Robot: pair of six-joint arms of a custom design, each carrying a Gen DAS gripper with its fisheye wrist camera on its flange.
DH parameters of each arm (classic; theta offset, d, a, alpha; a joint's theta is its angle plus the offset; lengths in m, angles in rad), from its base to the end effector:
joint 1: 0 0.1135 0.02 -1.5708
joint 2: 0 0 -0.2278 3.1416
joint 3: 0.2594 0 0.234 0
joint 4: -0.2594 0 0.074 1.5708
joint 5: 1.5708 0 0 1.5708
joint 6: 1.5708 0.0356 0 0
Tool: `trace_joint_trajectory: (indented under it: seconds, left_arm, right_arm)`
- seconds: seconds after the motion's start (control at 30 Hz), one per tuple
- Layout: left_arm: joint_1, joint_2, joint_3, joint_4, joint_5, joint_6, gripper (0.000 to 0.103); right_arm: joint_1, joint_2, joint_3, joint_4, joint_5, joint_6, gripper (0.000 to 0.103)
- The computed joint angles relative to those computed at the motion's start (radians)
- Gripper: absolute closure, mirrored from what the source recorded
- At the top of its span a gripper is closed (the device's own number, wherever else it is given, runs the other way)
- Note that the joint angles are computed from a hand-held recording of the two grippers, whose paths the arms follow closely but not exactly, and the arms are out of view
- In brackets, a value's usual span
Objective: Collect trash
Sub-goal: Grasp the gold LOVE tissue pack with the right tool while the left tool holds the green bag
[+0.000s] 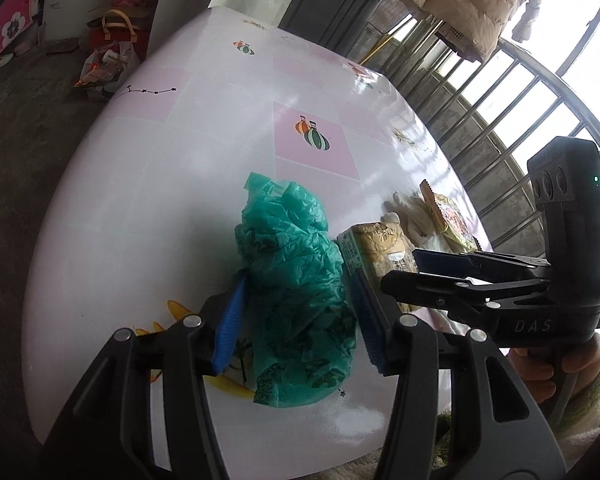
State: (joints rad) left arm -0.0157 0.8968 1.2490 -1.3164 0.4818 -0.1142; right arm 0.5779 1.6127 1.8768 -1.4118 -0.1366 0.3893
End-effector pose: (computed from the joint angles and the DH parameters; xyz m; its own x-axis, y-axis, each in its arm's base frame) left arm 0.1293 -0.0185 0.3391 -0.8478 -0.0877 -0.5230 0.1826 0.8776 -0.4432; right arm 0.2294 0.1554 0.3584 -0.9298 -0.1575 -0.3327 -0.2541 0.9285 0.2707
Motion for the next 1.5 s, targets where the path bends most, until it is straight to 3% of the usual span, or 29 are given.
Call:
trace_joint_trajectory:
  seconds: [0.33, 0.53, 0.67, 1.0, 1.5]
  left_arm:
    - [0.054, 0.021, 0.016, -0.021, 0.045, 0.055, 0.054]
    - [0.058, 0.027, 0.024, -0.021, 0.044, 0.06, 0.054]
    - [0.041, 0.045, 0.025, -0.002, 0.032, 0.036, 0.049]
    - [-0.043, 0.065, 0.006, 0.065, -0.039, -0.039, 0.049]
    - [-0.043, 0.052, 0.021, 0.051, -0.06, -0.032, 0.057]
  right_arm:
    - [0.057, 0.059, 0.043, -0.029, 0.093, -0.025, 0.042]
    - [0.045, 0.05, 0.048, -0.037, 0.091, -0.044, 0.044]
    - [0.039, 0.042, 0.037, -0.036, 0.087, -0.053, 0.044]
    - [0.021, 0.018, -0.017, 0.003, 0.056, -0.061, 0.044]
    - [-0.017, -0.023, -0.064, 0.028, 0.001, -0.073, 0.049]
